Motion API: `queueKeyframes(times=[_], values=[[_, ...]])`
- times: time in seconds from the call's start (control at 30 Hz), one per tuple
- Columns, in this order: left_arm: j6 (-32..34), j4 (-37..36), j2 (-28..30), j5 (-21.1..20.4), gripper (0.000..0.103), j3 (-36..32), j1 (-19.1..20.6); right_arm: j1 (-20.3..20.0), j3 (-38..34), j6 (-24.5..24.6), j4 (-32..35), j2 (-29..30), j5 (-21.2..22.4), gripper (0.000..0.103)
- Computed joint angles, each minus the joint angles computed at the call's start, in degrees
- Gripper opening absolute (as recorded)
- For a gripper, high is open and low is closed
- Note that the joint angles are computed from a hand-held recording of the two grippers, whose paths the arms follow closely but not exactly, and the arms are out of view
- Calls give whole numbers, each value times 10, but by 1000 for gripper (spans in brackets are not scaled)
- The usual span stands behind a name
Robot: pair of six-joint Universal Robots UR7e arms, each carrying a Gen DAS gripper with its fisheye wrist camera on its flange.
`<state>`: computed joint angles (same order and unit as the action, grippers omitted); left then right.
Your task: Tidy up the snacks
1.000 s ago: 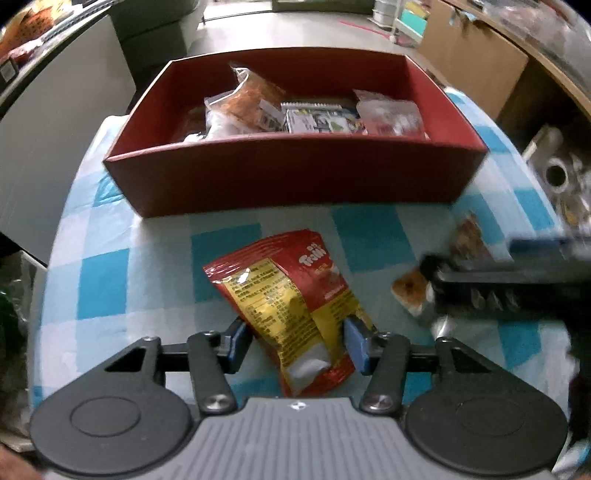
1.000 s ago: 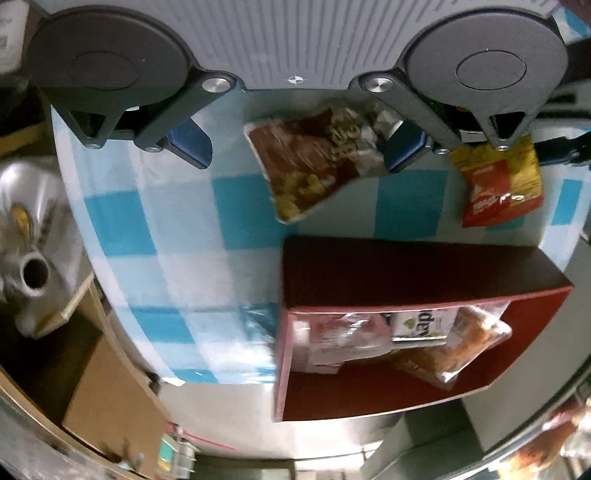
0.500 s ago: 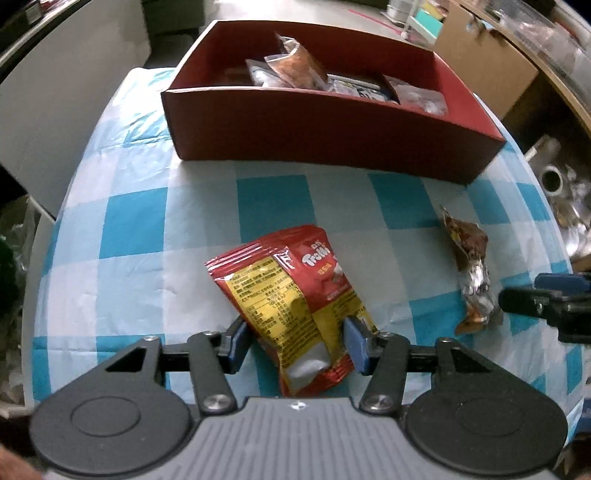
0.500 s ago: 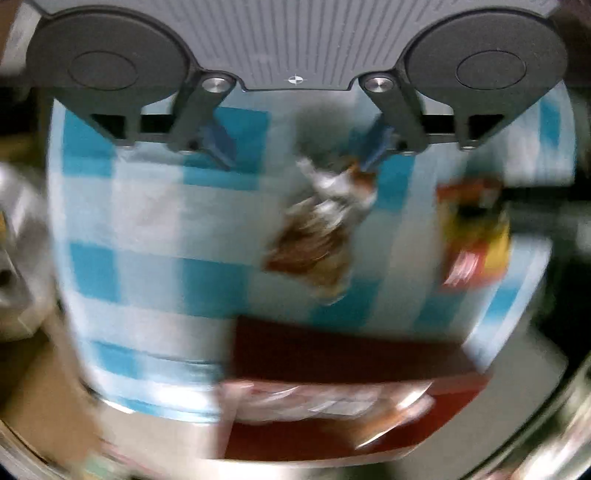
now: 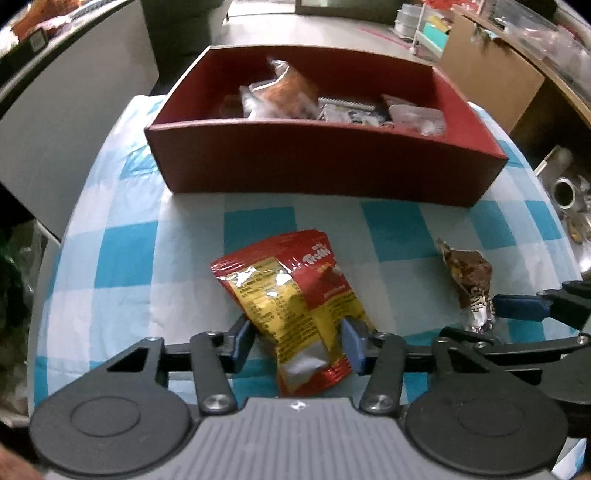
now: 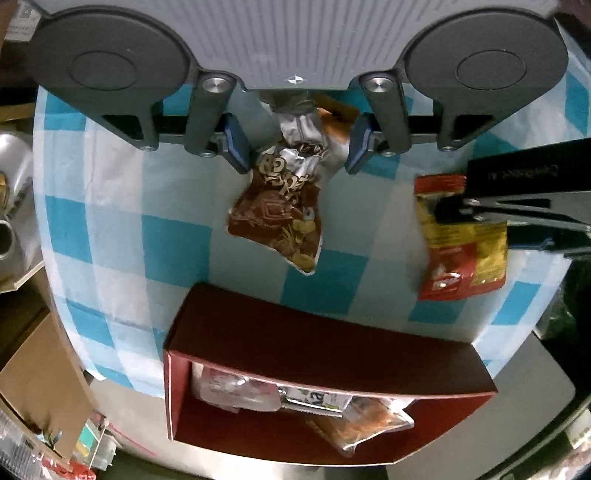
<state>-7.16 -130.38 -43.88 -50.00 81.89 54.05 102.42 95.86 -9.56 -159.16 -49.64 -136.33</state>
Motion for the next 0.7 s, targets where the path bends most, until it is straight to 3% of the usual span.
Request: queueKeyframes(times=[0.23, 0.7], values=[[32, -27, -8, -11, 26, 5, -10, 6, 14, -5, -35, -24, 45, 62], [86, -72, -11, -22, 16, 20, -21, 5, 15, -1, -60, -44, 77, 62]])
